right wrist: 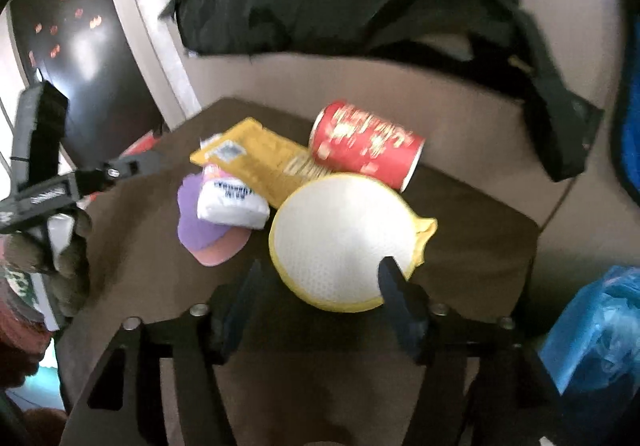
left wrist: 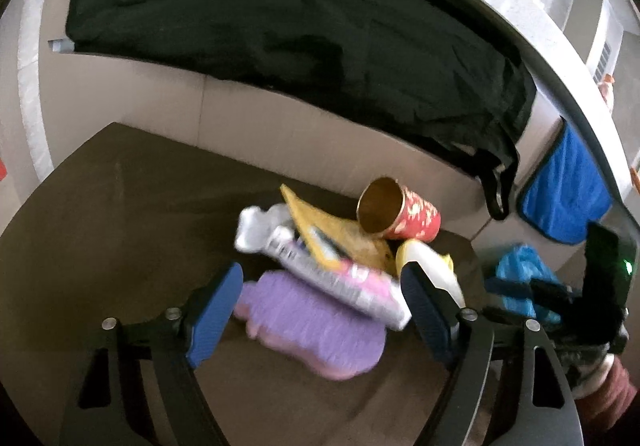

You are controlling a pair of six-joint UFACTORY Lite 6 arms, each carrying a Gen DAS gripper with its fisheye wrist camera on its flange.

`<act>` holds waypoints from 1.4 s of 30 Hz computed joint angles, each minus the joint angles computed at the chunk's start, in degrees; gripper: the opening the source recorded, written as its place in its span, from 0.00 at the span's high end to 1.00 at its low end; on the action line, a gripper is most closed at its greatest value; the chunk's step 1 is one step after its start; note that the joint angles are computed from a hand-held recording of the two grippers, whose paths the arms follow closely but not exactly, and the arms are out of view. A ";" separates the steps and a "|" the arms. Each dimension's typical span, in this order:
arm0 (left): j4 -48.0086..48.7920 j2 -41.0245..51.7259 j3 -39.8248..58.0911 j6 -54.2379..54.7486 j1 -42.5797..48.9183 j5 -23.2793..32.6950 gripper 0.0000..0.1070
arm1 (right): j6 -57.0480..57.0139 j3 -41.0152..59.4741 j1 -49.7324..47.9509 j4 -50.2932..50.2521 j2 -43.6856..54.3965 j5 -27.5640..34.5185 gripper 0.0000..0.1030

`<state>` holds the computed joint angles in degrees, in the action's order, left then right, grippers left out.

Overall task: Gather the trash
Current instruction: 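Grasp the yellow snack packet with the left tool while the right tool grasps a white tissue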

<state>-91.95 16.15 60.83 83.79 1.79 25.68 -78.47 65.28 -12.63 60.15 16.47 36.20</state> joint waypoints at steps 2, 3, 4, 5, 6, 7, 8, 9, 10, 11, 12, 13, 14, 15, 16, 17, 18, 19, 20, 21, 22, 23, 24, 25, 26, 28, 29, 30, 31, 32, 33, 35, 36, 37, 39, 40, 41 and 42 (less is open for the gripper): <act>3.36 4.14 5.59 -5.17 -0.89 -0.65 0.24 | -0.85 -0.27 -1.40 1.49 0.12 0.84 0.42; 8.33 7.59 10.33 -11.13 -1.66 -1.36 0.24 | -0.86 0.08 -2.28 1.38 0.47 1.06 0.42; 13.77 10.75 14.62 -17.13 -2.50 -2.17 0.24 | -1.09 -0.25 -2.42 2.12 0.72 0.36 0.42; 18.83 14.14 18.95 -23.13 -3.25 -3.01 0.24 | -1.40 -0.36 -3.32 2.89 1.13 0.50 0.42; 24.08 17.84 23.51 -29.12 -3.56 -3.09 0.24 | -1.80 -0.65 -4.00 3.51 1.26 0.97 0.42; 29.37 21.50 28.08 -35.12 -3.76 -2.42 0.25 | -2.10 -0.71 -4.80 4.11 1.60 1.77 0.42; 34.47 24.76 32.34 -41.11 -3.99 -1.35 0.29 | -2.09 -0.20 -4.92 4.48 2.30 1.92 0.42; 39.13 28.45 37.33 -47.11 -4.10 0.72 0.34 | -2.61 -0.42 -5.73 4.94 2.35 2.36 0.42; 42.34 30.47 40.39 -51.61 -4.18 2.23 0.49 | -3.12 -0.64 -6.43 5.49 2.40 2.65 0.42; 43.64 31.35 41.72 -53.85 -4.27 2.74 0.70 | -3.57 -0.99 -7.03 5.80 2.34 2.97 0.42; 43.51 30.85 41.24 -53.80 -4.48 2.43 0.82 | -3.68 -1.19 -7.58 5.95 2.41 3.42 0.42; 42.01 29.82 39.97 -51.81 -4.62 2.03 0.92 | -3.63 -1.09 -8.02 6.00 2.82 3.81 0.42; 38.59 27.85 37.37 -47.51 -4.70 1.30 0.93 | -3.66 -1.24 -8.24 6.12 2.94 3.93 0.42; 35.12 24.93 33.79 -42.47 -4.79 0.31 0.95 | -3.72 -1.34 -8.33 6.30 3.07 3.93 0.42; 33.31 22.22 30.66 -39.18 -4.79 -0.62 0.97 | -3.84 -1.44 -8.34 6.52 3.19 3.90 0.42; 30.89 19.07 27.18 -35.26 -4.71 -1.75 0.97 | -3.67 -1.62 -8.26 6.65 3.08 4.01 0.42; 28.79 15.45 23.43 -31.73 -4.38 -2.84 0.97 | -3.48 -1.95 -8.10 6.75 2.73 4.09 0.42; 26.99 11.90 19.99 -28.93 -3.72 -3.58 0.97 | -3.25 -2.26 -7.81 6.97 2.30 4.20 0.42; 25.52 8.44 16.91 -26.62 -2.72 -3.85 0.97 | -3.25 -2.69 -7.58 7.25 1.77 4.33 0.42; 23.40 4.21 13.12 -23.54 -1.21 -4.20 0.97 | -3.33 -3.01 -7.27 7.53 1.29 4.44 0.42; 21.75 0.95 10.36 -21.01 0.35 -4.21 0.97 | -3.31 -3.32 -6.88 7.67 0.68 4.49 0.42; 20.32 -2.28 7.66 -18.85 1.89 -4.31 0.97 | -3.28 -3.63 -6.14 7.85 0.02 4.28 0.42; 18.90 -6.06 4.41 -16.36 4.14 -4.04 0.97 | -2.95 -3.99 -5.14 7.84 -0.84 3.87 0.42; 18.51 -8.20 2.52 -15.30 5.74 -3.60 0.97 | -2.47 -4.21 -4.32 7.69 -1.44 3.49 0.42; 17.29 -11.14 -0.72 -12.81 8.35 -2.08 0.97 | -1.60 -4.31 -3.16 7.34 -2.09 3.08 0.42; 17.60 -15.04 -4.94 -11.09 12.64 0.57 0.97 | 0.05 -4.52 -0.64 6.78 -3.30 2.08 0.42; 17.51 -17.10 -7.57 -9.72 14.68 1.51 0.97 | 1.00 -4.56 0.57 6.37 -3.95 1.52 0.42; 17.41 -18.64 -10.06 -7.79 17.63 3.28 0.97 | 1.75 -4.58 1.61 5.99 -4.45 1.08 0.42; 17.22 -20.06 -12.31 -6.15 20.23 4.91 0.97 | 2.48 -4.66 2.84 5.58 -5.00 0.52 0.42; 17.19 -20.80 -14.04 -4.75 22.64 6.27 0.97 | 3.29 -4.67 4.14 5.12 -5.51 -0.13 0.42; 17.10 -21.29 -15.94 -3.10 25.51 7.64 0.97 | 4.62 -4.51 5.94 4.37 -5.98 -1.18 0.42; 15.84 -21.39 -18.58 -0.60 28.60 8.71 0.97 | 7.93 -2.85 9.59 1.99 -5.76 -3.12 0.42; 15.67 -20.74 -18.97 0.35 30.92 9.94 0.97 | 10.40 -1.17 12.16 0.05 -5.14 -4.62 0.42; 15.13 -19.95 -19.19 1.37 32.87 11.05 0.97 | 13.47 1.20 14.80 -2.49 -3.95 -6.10 0.42; 13.80 -18.32 -19.39 3.47 35.82 12.86 0.97 | 18.56 6.55 18.52 -6.66 -0.40 -6.87 0.41; 13.33 -17.74 -19.48 4.48 36.79 13.51 0.97 | 21.80 10.32 20.18 -9.16 2.34 -6.41 0.39; 12.92 -17.31 -19.70 5.57 37.57 14.08 0.97 | 25.78 14.81 21.96 -12.15 5.72 -5.92 0.39; 12.25 -16.87 -20.06 6.91 38.15 14.54 0.97 | 31.39 20.36 23.98 -16.70 9.99 -5.62 0.39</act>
<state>-79.71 -0.72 40.77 90.70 39.94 40.22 -47.09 85.65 11.34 43.45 26.45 30.58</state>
